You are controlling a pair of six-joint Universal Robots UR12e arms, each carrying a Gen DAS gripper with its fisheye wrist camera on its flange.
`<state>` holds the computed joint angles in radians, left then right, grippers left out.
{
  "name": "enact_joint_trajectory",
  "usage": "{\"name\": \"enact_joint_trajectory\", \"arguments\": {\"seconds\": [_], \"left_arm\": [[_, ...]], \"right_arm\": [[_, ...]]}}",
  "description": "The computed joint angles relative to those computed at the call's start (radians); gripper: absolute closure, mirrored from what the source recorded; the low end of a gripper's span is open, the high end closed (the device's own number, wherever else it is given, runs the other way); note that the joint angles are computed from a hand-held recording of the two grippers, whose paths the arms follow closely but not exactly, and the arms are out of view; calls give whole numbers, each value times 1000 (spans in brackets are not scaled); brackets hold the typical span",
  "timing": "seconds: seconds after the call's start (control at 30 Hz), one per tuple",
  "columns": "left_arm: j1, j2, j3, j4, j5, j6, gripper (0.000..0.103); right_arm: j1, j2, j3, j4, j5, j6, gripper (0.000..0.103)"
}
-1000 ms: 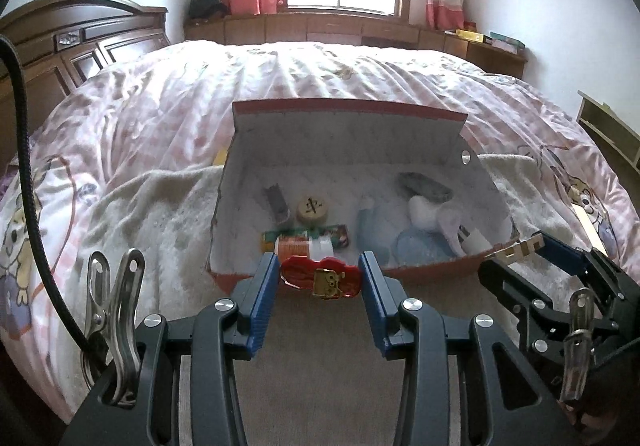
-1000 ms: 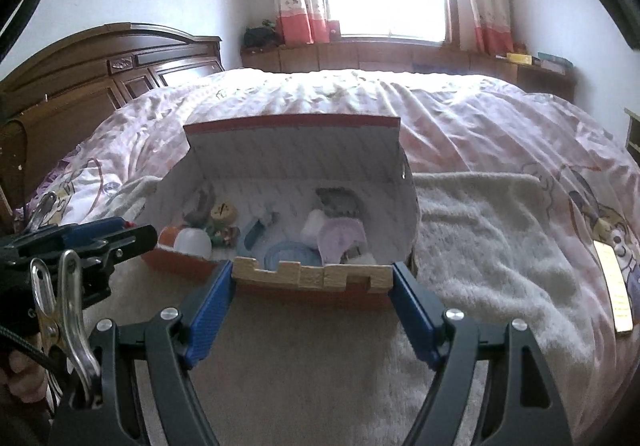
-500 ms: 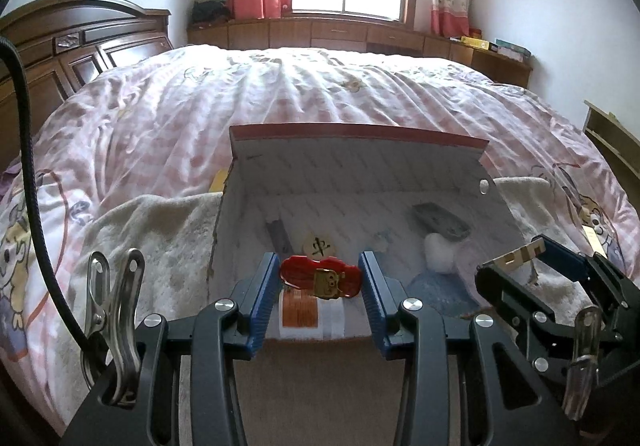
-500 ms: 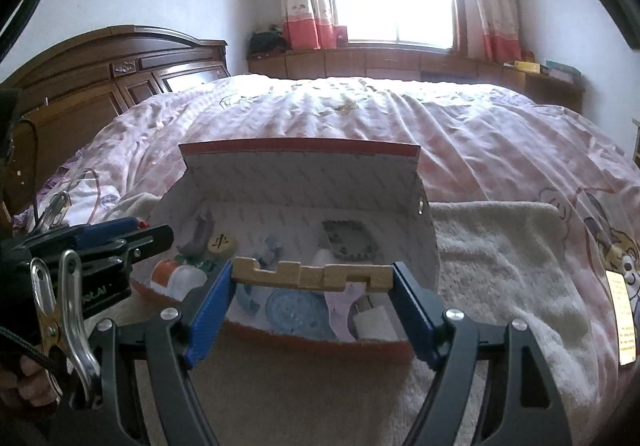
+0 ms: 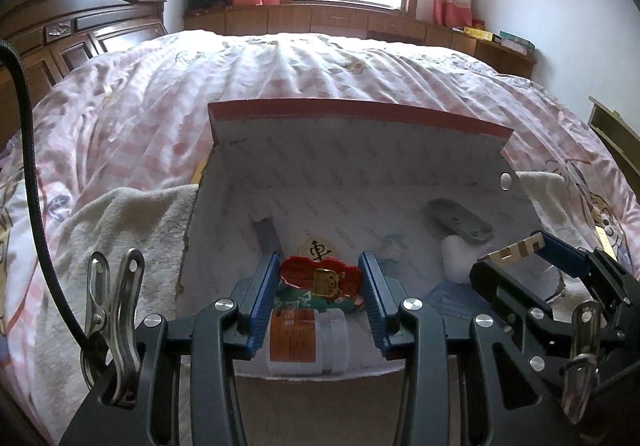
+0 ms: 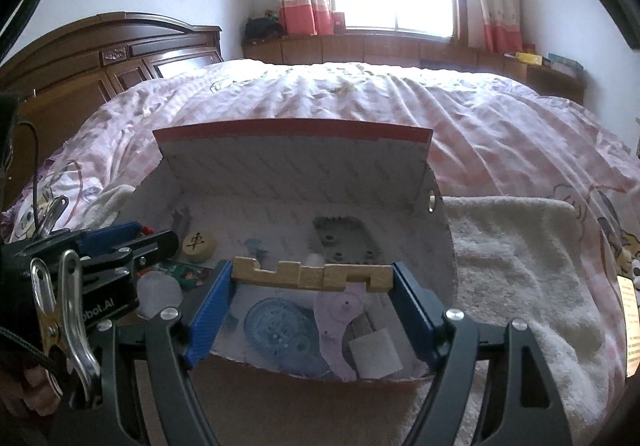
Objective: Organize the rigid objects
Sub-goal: 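Open both grippers to drop the red toy car and wooden block into the box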
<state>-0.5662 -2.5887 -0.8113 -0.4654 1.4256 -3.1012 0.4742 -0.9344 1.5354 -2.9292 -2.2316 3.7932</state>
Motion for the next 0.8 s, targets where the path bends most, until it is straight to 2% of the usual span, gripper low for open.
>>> {"name": "enact_joint_trajectory", "arguments": {"seconds": [0.3,0.6,0.8], "left_arm": [[-2,-27,41,-25,11,0,61],[-5,-49,72,-50,20,0,61],[-6,-57,83,-63,28,-3,61]], "right_arm": [[-6,13,-10,6,-6,-23,23],[-18,17,-10,35,19,5,22],[-15,25,-18,41,2,-4,22]]}}
